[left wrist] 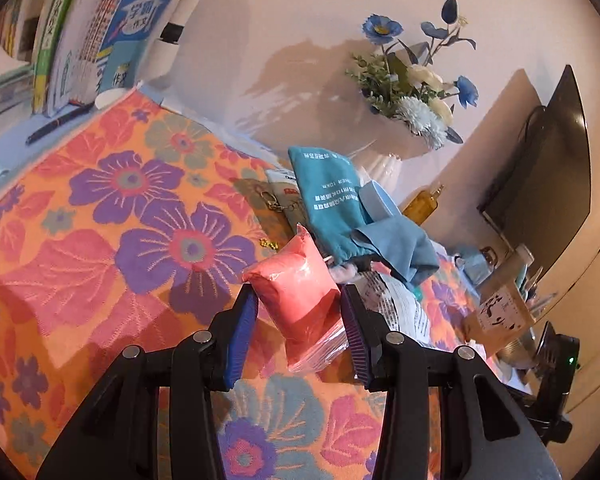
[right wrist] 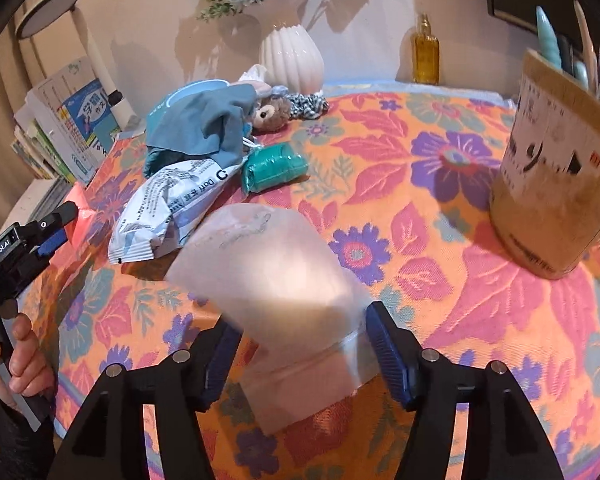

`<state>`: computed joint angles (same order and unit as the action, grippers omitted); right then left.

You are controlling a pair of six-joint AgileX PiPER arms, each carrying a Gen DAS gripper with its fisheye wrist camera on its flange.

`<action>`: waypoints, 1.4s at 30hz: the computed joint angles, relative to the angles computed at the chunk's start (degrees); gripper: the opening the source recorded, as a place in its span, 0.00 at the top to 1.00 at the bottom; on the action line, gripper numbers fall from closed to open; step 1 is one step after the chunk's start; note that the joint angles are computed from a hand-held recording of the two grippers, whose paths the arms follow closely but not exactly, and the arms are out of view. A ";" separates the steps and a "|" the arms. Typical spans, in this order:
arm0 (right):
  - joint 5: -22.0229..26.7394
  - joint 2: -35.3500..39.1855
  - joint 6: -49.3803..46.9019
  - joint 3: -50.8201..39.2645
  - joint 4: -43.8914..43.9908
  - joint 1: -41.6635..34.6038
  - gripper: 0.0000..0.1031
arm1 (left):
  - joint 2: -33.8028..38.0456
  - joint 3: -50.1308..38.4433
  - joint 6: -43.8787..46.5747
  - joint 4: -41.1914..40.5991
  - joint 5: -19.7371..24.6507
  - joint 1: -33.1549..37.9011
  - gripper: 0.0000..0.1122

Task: Organize soft objects

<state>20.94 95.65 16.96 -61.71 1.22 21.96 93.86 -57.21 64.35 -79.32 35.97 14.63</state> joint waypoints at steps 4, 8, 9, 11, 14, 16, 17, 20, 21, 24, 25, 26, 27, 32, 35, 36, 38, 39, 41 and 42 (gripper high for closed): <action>0.53 0.48 -3.19 -0.92 3.56 -0.65 0.27 | -0.98 -0.35 -0.92 4.20 -4.12 -4.02 0.65; 2.70 2.21 -0.15 -3.80 1.59 -0.57 0.29 | -2.46 -0.03 -2.88 10.02 -10.05 -8.85 0.65; 3.25 2.44 3.75 -4.34 -2.72 0.31 0.45 | -2.72 0.14 -3.43 11.12 -11.08 -9.49 0.65; 4.08 2.76 10.23 -5.05 -10.68 2.49 0.53 | -3.02 0.19 -5.01 13.49 -12.50 -10.44 0.65; 1.76 0.87 10.56 -2.68 -10.74 3.10 0.57 | -3.69 0.27 -8.75 17.76 -14.49 -11.84 0.65; 1.02 -0.52 8.21 -1.12 -7.58 2.59 0.58 | -4.79 0.49 -12.00 21.08 -14.57 -12.95 0.65; 1.22 -1.85 8.98 0.04 -8.17 2.51 0.58 | -5.94 1.18 -12.42 21.50 -14.69 -13.74 0.66; 1.51 -5.80 11.71 3.58 -11.41 1.79 0.58 | -9.86 3.10 -12.08 20.73 -14.30 -17.10 0.67; 1.76 -7.71 12.00 5.18 -12.02 1.05 0.58 | -10.54 3.17 -12.12 20.73 -14.11 -18.21 0.67; 3.39 -12.23 11.73 8.55 -12.34 -1.55 0.58 | -12.31 1.90 -15.50 24.26 -14.93 -24.99 0.67; 3.96 -13.79 10.54 9.65 -11.28 -3.13 0.58 | -12.23 1.23 -16.02 24.58 -14.55 -26.38 0.67; 4.26 -14.66 9.90 10.20 -10.72 -4.02 0.58 | -11.83 0.20 -16.74 24.77 -13.69 -28.16 0.68; 4.65 -16.27 8.57 11.15 -9.74 -5.66 0.58 | -10.94 -1.32 -17.22 24.54 -12.37 -30.24 0.69; 6.36 -23.93 1.91 14.90 -5.81 -13.92 0.58 | -6.99 -6.89 -22.53 30.15 -11.51 -39.49 0.72; 6.30 -25.87 -7.40 16.38 2.33 -20.01 0.58 | -6.51 -8.25 -28.35 36.27 -10.05 -39.96 0.71; 6.24 -26.38 -12.84 17.18 7.24 -22.40 0.58 | -6.54 -8.58 -28.61 36.24 -8.08 -38.46 0.67; 6.14 -26.64 -20.16 18.40 13.94 -25.12 0.58 | -8.02 -7.03 -26.73 33.44 -5.03 -33.78 0.61; 6.10 -26.23 -23.50 18.80 17.05 -26.04 0.58 | -8.52 -6.60 -26.72 33.84 -4.53 -32.36 0.61; 5.34 -24.40 -28.84 19.23 22.43 -26.39 0.58 | -9.32 -6.19 -28.12 37.65 -1.55 -29.53 0.56; 5.18 -23.67 -30.77 19.42 24.34 -26.47 0.58 | -8.87 -6.53 -27.26 37.93 1.24 -27.98 0.41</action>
